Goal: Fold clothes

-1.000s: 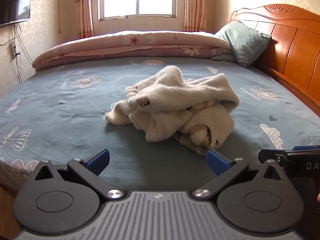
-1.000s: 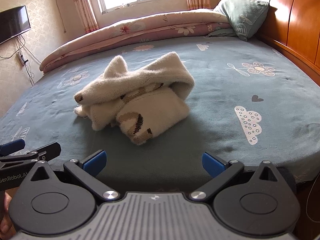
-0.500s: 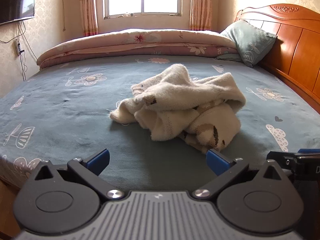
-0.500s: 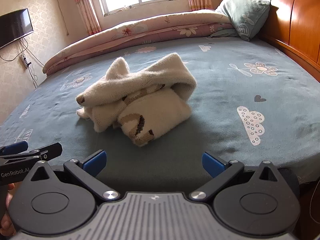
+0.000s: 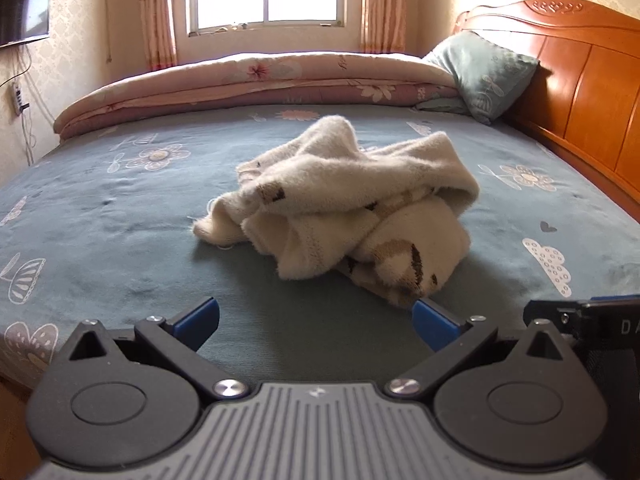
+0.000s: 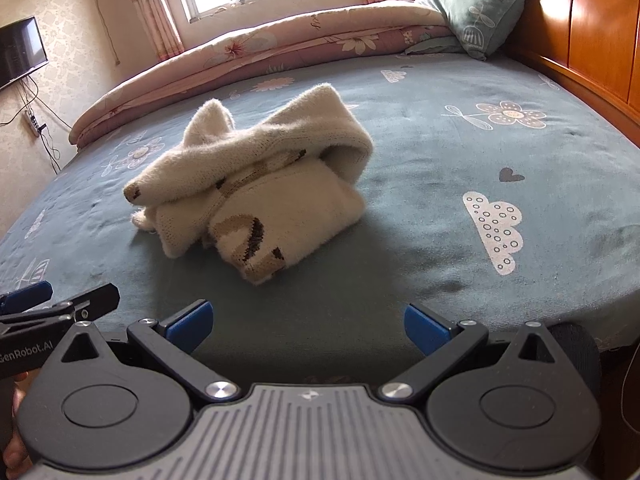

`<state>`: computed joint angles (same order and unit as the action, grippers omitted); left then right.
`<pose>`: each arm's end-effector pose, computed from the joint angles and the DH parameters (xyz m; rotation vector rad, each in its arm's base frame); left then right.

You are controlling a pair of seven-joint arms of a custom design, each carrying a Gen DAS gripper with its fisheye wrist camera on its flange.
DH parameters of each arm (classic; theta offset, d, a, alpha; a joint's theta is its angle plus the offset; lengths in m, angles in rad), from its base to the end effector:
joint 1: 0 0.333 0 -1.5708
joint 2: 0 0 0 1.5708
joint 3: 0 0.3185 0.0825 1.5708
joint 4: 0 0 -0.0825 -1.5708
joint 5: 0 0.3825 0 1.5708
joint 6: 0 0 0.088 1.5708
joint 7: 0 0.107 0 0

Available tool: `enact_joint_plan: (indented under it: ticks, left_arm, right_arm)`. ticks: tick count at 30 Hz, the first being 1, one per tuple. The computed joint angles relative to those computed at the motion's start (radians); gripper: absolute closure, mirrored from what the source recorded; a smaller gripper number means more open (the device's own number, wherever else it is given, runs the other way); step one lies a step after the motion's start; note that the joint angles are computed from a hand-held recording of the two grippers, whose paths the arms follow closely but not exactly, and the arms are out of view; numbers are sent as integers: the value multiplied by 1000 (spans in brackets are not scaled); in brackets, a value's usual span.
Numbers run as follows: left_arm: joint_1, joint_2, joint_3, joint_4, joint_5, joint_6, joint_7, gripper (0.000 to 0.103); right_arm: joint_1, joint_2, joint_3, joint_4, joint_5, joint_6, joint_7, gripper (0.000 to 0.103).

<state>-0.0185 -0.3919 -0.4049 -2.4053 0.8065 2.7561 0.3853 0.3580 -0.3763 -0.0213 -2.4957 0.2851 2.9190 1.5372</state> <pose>0.4140 -0.2362 0.5185 -1.7206 1.5931 -0.7863 0.4457 0.1367 0.5167 -1.7687 1.5737 -0.4071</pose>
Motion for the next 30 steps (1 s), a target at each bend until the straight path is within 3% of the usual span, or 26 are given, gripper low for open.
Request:
enact_joint_plan:
  ticks: [11,16,19,23,26,30]
  left_arm:
    - [-12,40,31,7,-9,-2,57,1]
    - [28,46,9,13,99,3,7,1]
    - [13,58,22,21,116,0,20,1]
    - [-17,78,62,24,56,27,69,1]
    - [-11,84,83,8,22,101,66,1]
    - [-57,117,145,5,-178,162,192,1]
  right_arm:
    - [-17,51,14,21,-4,0,-5,0]
    - [-36,59,36,4,-51,76,9,0]
    - [-22,72,27,10,-65,97,-2,0]
    - [2,99,3,43,-36,65,-13,0]
    - [-8,116,6,61,-20,40,-8,0]
    - [-28,128,18,69,-21,40,0,0]
